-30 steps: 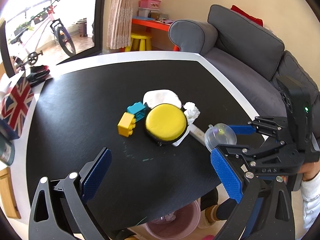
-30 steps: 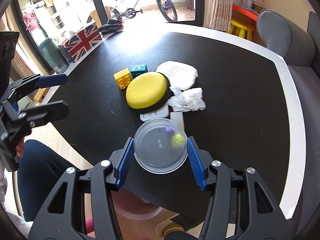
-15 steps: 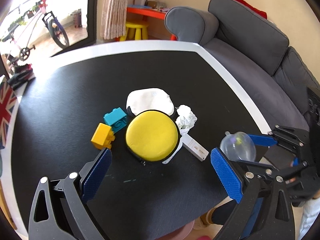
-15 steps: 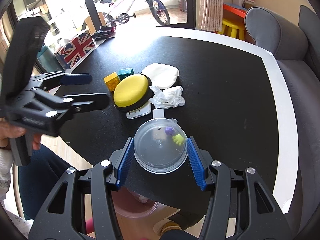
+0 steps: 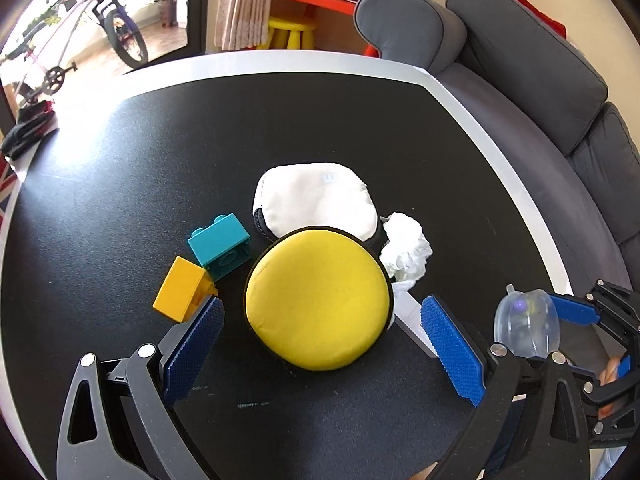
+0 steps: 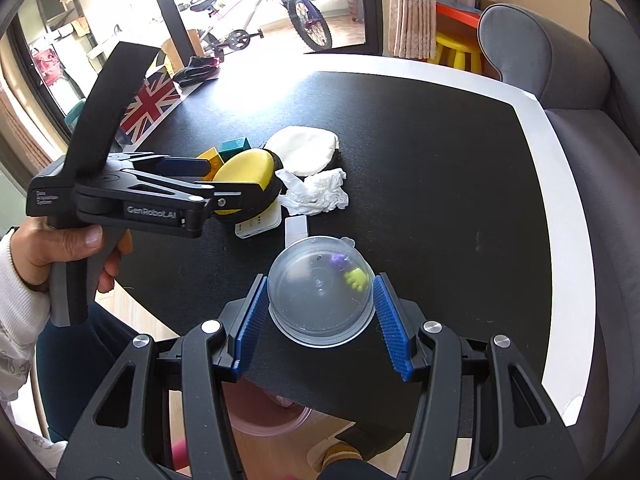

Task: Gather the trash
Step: 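Lift the container with the right tool while the left tool grasps the yellow round case, then carry both items over the pink wastebasket and open both tools to drop them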

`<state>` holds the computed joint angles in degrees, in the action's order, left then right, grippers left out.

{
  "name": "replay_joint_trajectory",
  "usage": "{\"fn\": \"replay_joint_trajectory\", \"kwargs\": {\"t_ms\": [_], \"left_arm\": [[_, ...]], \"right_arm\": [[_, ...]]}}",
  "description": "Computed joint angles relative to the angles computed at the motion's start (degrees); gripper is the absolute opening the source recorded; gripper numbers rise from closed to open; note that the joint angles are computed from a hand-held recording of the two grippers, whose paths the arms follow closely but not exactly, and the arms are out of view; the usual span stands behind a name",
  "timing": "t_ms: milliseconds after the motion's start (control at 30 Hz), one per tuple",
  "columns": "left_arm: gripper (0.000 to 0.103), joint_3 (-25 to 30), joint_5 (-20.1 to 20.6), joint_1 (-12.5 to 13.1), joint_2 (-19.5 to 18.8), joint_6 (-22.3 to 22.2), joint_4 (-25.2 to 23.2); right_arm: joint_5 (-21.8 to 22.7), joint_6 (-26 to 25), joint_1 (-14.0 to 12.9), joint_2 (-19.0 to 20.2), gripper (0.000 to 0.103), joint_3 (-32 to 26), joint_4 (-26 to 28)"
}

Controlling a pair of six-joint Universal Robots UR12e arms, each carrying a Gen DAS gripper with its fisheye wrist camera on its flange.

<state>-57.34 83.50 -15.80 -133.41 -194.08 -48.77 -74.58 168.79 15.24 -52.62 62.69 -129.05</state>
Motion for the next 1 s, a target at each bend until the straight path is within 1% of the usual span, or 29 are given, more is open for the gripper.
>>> {"fn": "replay_joint_trajectory", "kwargs": {"t_ms": [33, 67, 100, 133, 533, 800, 1000], "left_arm": [[0.095, 0.1, 0.0, 0.0, -0.1, -0.2, 0.0], [0.09, 0.2, 0.0, 0.0, -0.2, -0.2, 0.0], [0.081, 0.2, -0.2, 0.0, -0.3, -0.1, -0.2], [0.078, 0.5, 0.1, -0.1, -0.4, 0.0, -1.0], [0.075, -2.3, -0.2, -0.1, 1.2, 1.3, 2.1], [0.075, -6.1, 0.7, -0.4, 4.3, 3.3, 6.0], [0.075, -10.9, 1.7, -0.9, 8.2, 5.2, 9.8]], "right_arm": [[0.0, 0.0, 0.0, 0.0, 0.053, 0.0, 0.0], [0.0, 0.1, 0.0, 0.0, 0.053, 0.0, 0.0], [0.1, 0.1, 0.0, 0.1, 0.053, -0.1, 0.0], [0.1, 0.0, 0.0, 0.1, 0.053, 0.0, 0.0], [0.0, 0.2, 0.2, 0.6, 0.053, -0.7, -0.1], [-0.3, 0.3, 0.5, 0.3, 0.053, -0.7, -1.2], [-0.4, -0.3, 1.0, -0.8, 0.053, 0.3, -3.0]]}}
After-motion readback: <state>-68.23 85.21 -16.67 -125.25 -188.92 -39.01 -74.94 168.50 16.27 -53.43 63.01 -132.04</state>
